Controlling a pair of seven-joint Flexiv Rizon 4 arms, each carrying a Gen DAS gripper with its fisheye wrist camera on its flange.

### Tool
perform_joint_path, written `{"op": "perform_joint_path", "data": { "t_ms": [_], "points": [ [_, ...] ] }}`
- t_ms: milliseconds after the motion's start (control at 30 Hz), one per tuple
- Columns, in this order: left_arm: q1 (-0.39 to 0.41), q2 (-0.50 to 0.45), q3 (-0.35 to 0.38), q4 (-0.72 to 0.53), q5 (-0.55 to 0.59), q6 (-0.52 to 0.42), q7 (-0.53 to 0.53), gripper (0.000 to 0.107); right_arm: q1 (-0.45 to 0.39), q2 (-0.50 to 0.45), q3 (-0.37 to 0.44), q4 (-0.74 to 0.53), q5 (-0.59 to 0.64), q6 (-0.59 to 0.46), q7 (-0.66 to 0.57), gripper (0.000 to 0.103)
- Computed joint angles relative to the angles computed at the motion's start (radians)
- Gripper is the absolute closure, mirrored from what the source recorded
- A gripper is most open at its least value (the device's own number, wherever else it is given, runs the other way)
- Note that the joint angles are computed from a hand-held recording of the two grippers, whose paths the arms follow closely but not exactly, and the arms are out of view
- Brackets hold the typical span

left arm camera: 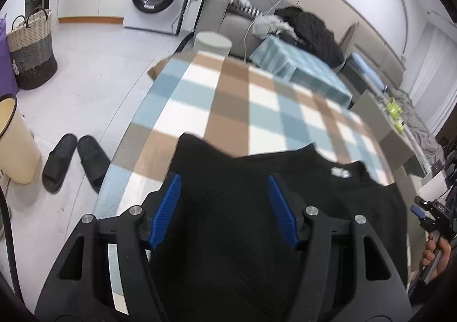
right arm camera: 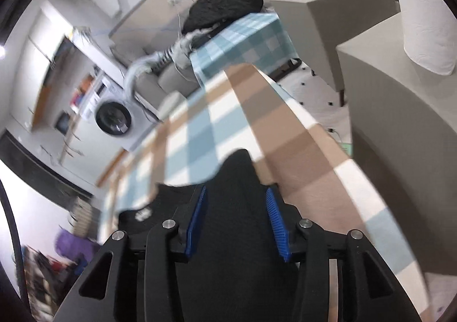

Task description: Fold small clothes

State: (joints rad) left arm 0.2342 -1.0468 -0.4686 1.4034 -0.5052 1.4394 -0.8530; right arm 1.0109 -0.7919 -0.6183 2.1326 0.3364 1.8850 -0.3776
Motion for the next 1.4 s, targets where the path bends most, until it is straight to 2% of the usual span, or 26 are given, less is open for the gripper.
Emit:
{"op": "perform_joint_path", "data": {
  "t_ms": [67,133,200,300,367,400,433,467,500,533,567,600,767,967,1033,1067,1233,1400],
  "points": [
    [-0.043,-0.016,0.071,-0.05,0.009,-0.043,-0.03,0.047,-0.026,-0.001,0.021,-0.014,-0.026,-0.018,-0.013,0.054],
    [-0.077,-0.037,0.119,-0.092,0.018,-0.073,-0.052,0.047,-0.03,-0.011,0.018,-0.031,-0.049,-0.039,-0.02,0.053],
    [-0.108,-0.056,0.171,-0.133,0.027,-0.097,-0.083,0.047,-0.008,-0.042,-0.022,-0.051,-0.064,-0.07,-0.013,0.053],
    [-0.138,-0.089,0.22,-0.195,0.041,-0.143,-0.122,0.047,-0.019,-0.07,-0.039,-0.09,-0.118,-0.132,0.007,0.053],
    [-0.148,-0.111,0.238,-0.233,0.048,-0.177,-0.144,0.062,-0.031,-0.09,-0.043,-0.114,-0.15,-0.163,0.035,0.054],
    [-0.151,-0.12,0.243,-0.249,0.052,-0.19,-0.151,0.066,-0.034,-0.096,-0.047,-0.12,-0.17,-0.174,0.044,0.054],
    [-0.149,-0.125,0.238,-0.251,0.054,-0.177,-0.15,0.072,-0.038,-0.102,-0.05,-0.124,-0.188,-0.178,0.051,0.054],
    [-0.144,-0.129,0.229,-0.253,0.053,-0.17,-0.147,0.085,-0.045,-0.11,-0.049,-0.132,-0.207,-0.186,0.056,0.059],
    [-0.135,-0.131,0.214,-0.253,0.05,-0.171,-0.14,0.089,-0.04,-0.113,-0.059,-0.132,-0.221,-0.197,0.063,0.068],
    [-0.123,-0.131,0.193,-0.248,0.044,-0.163,-0.13,0.092,-0.023,-0.121,-0.082,-0.129,-0.235,-0.213,0.072,0.084],
    [-0.111,-0.127,0.174,-0.237,0.038,-0.154,-0.117,0.094,-0.014,-0.129,-0.097,-0.127,-0.246,-0.211,0.08,0.093],
    [-0.095,-0.123,0.144,-0.221,0.031,-0.134,-0.094,0.095,0.007,-0.148,-0.122,-0.111,-0.239,-0.158,0.088,0.096],
    [-0.033,-0.088,0.025,-0.126,0.016,-0.024,0.002,0.096,0.138,-0.233,-0.252,-0.057,-0.116,0.019,0.035,0.098],
    [0.041,-0.058,-0.108,-0.054,0.018,0.056,0.068,0.099,0.185,-0.238,-0.288,-0.043,0.029,0.079,-0.012,0.099],
    [0.038,-0.056,-0.106,-0.06,0.022,0.063,0.061,0.099,0.188,-0.238,-0.289,-0.045,0.067,0.078,-0.026,0.099],
    [0.023,-0.054,-0.082,-0.072,0.022,0.06,0.044,0.099,0.181,-0.233,-0.28,-0.052,0.081,0.079,-0.034,0.099],
    [-0.018,-0.067,-0.006,-0.132,0.007,-0.017,-0.002,0.101,0.158,-0.214,-0.239,-0.066,0.103,0.053,-0.065,0.099],
    [-0.038,-0.081,0.007,-0.171,-0.003,-0.02,0.005,0.101,0.139,-0.221,-0.227,-0.086,0.109,0.033,-0.049,0.099]
  ]
}}
